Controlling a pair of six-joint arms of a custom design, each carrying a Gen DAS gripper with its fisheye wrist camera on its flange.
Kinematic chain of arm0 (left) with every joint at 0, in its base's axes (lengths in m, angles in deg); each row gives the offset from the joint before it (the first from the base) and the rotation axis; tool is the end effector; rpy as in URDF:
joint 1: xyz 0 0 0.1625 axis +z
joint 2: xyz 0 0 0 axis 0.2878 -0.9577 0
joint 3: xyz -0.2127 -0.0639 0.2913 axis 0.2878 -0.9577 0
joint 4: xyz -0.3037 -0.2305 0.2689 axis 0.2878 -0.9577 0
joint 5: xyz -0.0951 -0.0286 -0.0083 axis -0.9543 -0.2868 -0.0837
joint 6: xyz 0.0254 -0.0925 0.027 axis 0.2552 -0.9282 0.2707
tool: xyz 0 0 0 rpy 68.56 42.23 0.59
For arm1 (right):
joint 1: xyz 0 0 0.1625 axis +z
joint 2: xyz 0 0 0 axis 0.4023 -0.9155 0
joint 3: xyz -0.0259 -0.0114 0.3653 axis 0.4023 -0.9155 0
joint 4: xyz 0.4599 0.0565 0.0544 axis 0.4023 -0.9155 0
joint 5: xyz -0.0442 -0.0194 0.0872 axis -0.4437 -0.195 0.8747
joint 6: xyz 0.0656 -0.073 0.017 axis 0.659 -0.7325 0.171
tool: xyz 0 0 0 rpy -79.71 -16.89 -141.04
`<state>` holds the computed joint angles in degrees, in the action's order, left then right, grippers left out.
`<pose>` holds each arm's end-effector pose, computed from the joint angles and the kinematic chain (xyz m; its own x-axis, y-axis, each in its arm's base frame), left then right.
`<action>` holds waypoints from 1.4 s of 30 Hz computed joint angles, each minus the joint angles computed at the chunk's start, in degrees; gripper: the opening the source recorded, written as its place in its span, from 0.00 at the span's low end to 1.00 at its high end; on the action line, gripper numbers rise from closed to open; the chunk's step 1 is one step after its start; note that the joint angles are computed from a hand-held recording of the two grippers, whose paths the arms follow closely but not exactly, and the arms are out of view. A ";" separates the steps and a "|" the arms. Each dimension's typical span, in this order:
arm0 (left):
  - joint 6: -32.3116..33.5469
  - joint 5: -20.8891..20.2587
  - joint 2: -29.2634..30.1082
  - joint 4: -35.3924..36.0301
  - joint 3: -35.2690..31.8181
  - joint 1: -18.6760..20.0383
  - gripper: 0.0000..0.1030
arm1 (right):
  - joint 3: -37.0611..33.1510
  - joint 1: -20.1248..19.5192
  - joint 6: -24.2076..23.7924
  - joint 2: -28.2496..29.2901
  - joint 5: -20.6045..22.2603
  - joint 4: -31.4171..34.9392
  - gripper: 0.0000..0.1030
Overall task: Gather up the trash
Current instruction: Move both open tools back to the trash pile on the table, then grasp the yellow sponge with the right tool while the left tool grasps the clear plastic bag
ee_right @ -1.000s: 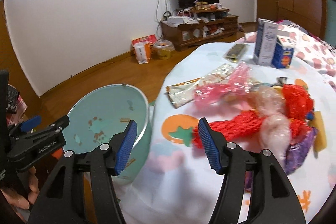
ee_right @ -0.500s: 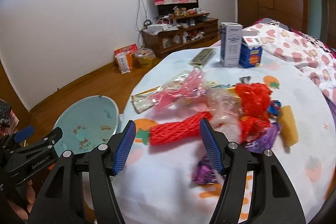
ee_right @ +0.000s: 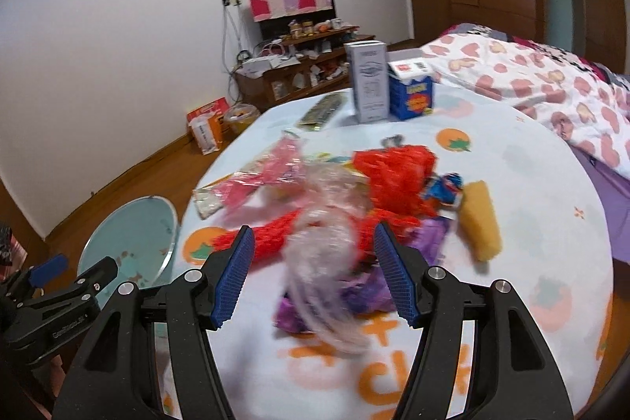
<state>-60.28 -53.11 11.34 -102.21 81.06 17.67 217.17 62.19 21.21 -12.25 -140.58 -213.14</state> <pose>-0.4025 -0.5332 -0.0151 -0.6520 0.2465 -0.7170 0.6408 0.6847 -0.3473 0.0516 -0.4505 0.3518 -0.7733 0.3436 0.5329 -0.3062 0.5336 -0.7884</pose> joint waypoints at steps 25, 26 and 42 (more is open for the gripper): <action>7.99 -10.64 9.93 -3.08 -9.22 -2.90 0.81 | 2.96 -14.54 2.88 -12.71 3.01 4.79 0.51; 8.30 -11.02 10.46 -3.01 -9.89 -2.96 0.81 | 2.38 -14.67 2.97 -12.24 3.45 5.24 0.51; 9.22 -16.54 19.35 2.35 -20.63 -2.55 0.77 | -2.80 -18.47 5.01 -8.77 7.72 16.97 0.18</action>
